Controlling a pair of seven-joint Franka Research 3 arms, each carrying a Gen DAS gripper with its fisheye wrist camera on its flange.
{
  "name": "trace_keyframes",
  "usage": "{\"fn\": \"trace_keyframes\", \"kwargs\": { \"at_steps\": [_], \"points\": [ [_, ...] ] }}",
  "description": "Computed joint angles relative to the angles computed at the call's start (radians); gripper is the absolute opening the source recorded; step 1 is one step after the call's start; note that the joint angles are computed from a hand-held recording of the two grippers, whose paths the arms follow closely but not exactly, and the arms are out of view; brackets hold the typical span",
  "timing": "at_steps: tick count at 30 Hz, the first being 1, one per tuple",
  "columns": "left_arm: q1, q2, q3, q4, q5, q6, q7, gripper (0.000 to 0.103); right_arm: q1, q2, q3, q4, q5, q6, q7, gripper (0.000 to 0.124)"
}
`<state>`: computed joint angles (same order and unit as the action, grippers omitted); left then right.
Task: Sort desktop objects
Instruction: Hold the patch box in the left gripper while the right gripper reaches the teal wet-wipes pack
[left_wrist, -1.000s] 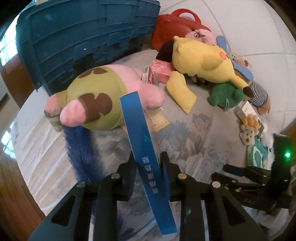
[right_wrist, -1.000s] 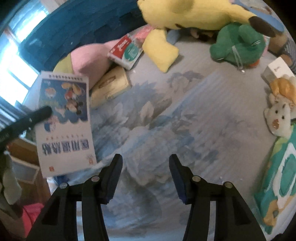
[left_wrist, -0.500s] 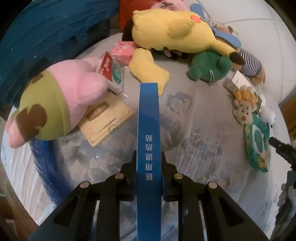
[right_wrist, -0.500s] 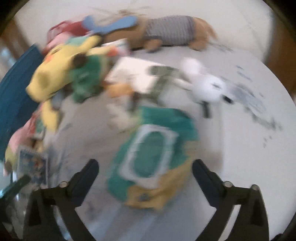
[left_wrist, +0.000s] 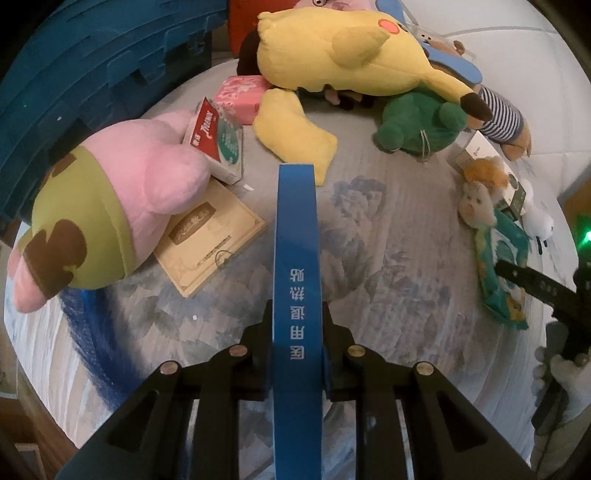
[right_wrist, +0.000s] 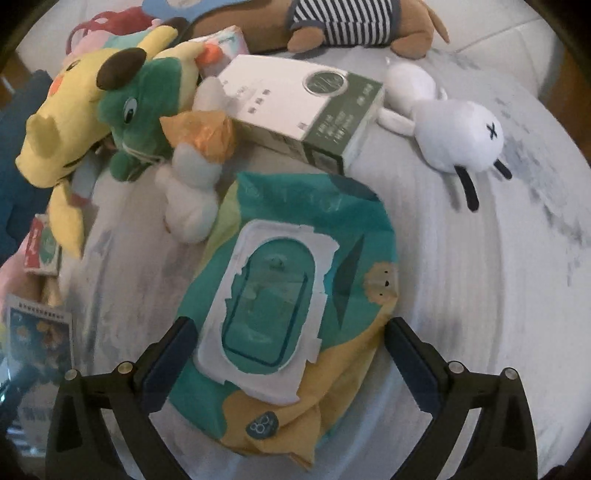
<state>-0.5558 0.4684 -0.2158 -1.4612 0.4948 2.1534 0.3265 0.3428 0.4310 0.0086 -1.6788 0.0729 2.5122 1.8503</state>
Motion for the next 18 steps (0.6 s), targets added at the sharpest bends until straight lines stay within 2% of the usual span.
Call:
{"fn": "trace_keyframes", "kwargs": {
  "at_steps": [4, 10, 11, 13, 18],
  "points": [
    [0.028, -0.022, -0.012, -0.039, -0.031, 0.037, 0.047, 0.019, 0.063, 0.023, -0.026, 0.041, -0.105, -0.034, 0.055, 0.103],
    [0.057, -0.051, -0.024, -0.092, -0.064, 0.096, 0.121, 0.020, 0.073, 0.019, 0.008, 0.032, -0.105, -0.057, -0.001, 0.103],
    [0.060, -0.054, -0.025, -0.097, -0.070, 0.101, 0.132, 0.020, 0.072, 0.007, 0.013, 0.020, -0.098, -0.061, -0.013, 0.100],
    [0.065, -0.058, -0.029, -0.102, -0.081, 0.104, 0.159, 0.019, 0.069, -0.038, 0.023, -0.030, -0.082, -0.053, -0.027, 0.087],
    [0.075, -0.059, -0.034, -0.106, -0.103, 0.119, 0.220, 0.019, 0.071, -0.132, 0.032, -0.126, -0.079, -0.097, -0.011, 0.085]
  ]
}}
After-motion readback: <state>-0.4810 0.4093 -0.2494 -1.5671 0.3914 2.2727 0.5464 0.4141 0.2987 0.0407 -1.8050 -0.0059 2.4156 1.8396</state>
